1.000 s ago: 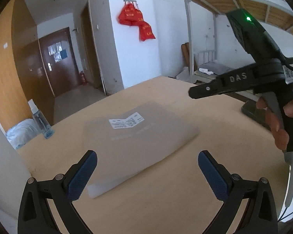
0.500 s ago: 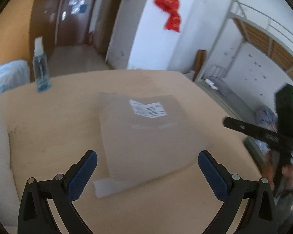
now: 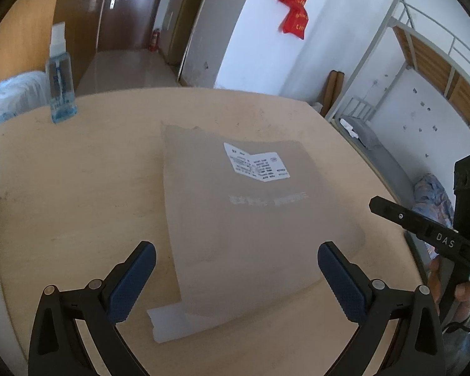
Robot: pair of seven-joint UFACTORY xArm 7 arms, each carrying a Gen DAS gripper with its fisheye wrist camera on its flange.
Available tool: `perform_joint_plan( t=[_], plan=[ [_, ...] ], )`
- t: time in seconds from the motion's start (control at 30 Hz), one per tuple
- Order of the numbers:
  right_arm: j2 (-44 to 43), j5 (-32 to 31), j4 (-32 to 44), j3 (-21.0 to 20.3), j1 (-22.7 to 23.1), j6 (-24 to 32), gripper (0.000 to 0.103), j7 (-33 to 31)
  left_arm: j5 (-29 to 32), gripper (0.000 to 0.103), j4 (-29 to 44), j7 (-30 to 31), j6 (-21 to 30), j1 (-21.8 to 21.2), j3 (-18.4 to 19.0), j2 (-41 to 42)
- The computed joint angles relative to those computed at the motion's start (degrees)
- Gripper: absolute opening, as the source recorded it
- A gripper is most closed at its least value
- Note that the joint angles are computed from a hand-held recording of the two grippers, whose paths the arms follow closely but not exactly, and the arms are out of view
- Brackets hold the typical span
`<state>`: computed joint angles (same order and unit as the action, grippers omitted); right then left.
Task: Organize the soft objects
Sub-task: 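Grasp the sheet edge with the left gripper and lift it upright, then carry the plastic sheet to the foam box and release it on top with the left gripper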
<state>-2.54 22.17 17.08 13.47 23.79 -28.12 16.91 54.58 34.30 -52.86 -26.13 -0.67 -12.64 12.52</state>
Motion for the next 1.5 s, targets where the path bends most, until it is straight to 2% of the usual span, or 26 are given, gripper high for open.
perform_joint_plan(
  t=[0.03, 0.13, 0.2, 0.27, 0.33, 0.37, 0.47, 0.5, 0.57, 0.63, 0.73, 0.83, 0.9, 0.93, 1.0, 1.13, 1.2, 1.3, 1.5],
  plan=[
    [0.05, -0.74, 0.13, -0.33, -0.25, 0.45, 0.008, -0.13, 2.38, 0.103, 0.79, -1.89, -0.34, 1.09, -0.58, 0.74],
    [0.63, -0.69, 0.52, -0.62, -0.76, 1.32, 0.014, -0.62, 2.99, 0.103, 1.76, -2.31, 0.63, 0.83, -0.74, 1.48],
    [0.99, -2.20, 0.51, -1.30, -1.16, 1.50, 0.014, 0.58, 6.34, 0.103, 3.14, -5.35, 1.17, 2.24, -1.93, 2.46],
    [1.03, -3.60, 0.29, -1.69, -1.46, 1.40, 0.015, 1.58, 3.36, 0.099, 2.56, -2.80, 1.97, 0.53, -1.10, 1.80],
    [1.04, -2.92, 0.35, -1.49, -1.46, 1.52, 0.015, 1.09, 1.44, 0.083, 2.08, -0.90, 2.22, 0.02, -1.03, 1.48],
    [1.17, -2.06, 0.51, -1.24, -1.36, 1.45, 0.015, 0.36, 0.60, 0.079, 1.89, -0.20, 2.52, -0.09, -1.08, 1.35],
    [1.25, -1.89, 0.45, -1.28, -1.25, 1.25, 0.015, 0.30, -4.65, 0.058, 0.76, 4.44, 3.44, -1.69, -0.65, 0.64],
    [1.32, -1.96, 0.52, -1.31, -1.24, 1.27, 0.015, 0.26, -3.39, 0.044, 1.23, 3.71, 3.74, -0.40, -1.82, 1.04],
    [1.65, -0.37, 0.88, -0.98, -0.93, 1.21, 0.015, -0.61, -2.60, 0.038, 1.25, 3.24, 3.19, 1.16, -2.95, 1.32],
    [1.59, -0.25, 0.99, -1.09, -0.80, 1.76, 0.015, -0.59, -5.28, 0.028, 0.45, 5.81, 2.01, 0.01, -2.06, 0.93],
    [1.76, 0.73, 1.13, -1.03, -0.55, 1.84, 0.015, -1.16, -6.17, 0.018, 0.44, 7.10, 0.71, -0.39, -1.92, 0.67],
    [1.79, 2.00, 1.20, -0.95, -0.24, 1.63, 0.015, -1.56, -8.30, 0.010, -0.93, 10.04, 0.05, -2.31, -0.90, -1.05],
    [1.70, 0.69, 0.98, -1.18, -0.27, 1.25, 0.016, -0.40, -8.77, 0.005, -1.69, 11.27, -1.28, -2.61, -1.09, -1.85],
    [1.74, 1.84, 1.05, -0.94, -0.12, 1.16, 0.017, -1.03, -11.77, 0.004, -2.68, 13.94, -1.65, -5.03, 0.34, -2.89],
    [1.76, 1.59, 0.69, -1.03, -0.08, 0.68, 0.018, -0.60, -15.21, 0.002, -3.97, 17.44, -2.01, -7.17, 0.96, -4.07],
    [0.90, 2.86, 0.13, -0.48, 0.32, -0.14, 0.033, -0.97, -22.68, 0.001, -7.02, 24.93, -3.57, -11.51, 1.75, -7.31],
    [0.64, 1.56, -0.40, -0.48, 0.36, -1.34, 0.039, -0.11, -23.58, 0.001, -8.42, 25.70, -4.60, -12.60, 1.93, -9.46],
    [-0.76, 7.55, -0.62, 1.42, 1.20, -1.92, 0.050, -3.94, -26.00, 0.001, -10.42, 27.18, -5.30, -14.27, 2.63, -12.92],
    [-3.26, 9.40, -2.99, 2.85, 1.92, -5.90, 0.068, -2.67, -28.45, 0.000, -14.63, 27.75, -4.89, -16.54, 5.49, -22.20]
  ],
)
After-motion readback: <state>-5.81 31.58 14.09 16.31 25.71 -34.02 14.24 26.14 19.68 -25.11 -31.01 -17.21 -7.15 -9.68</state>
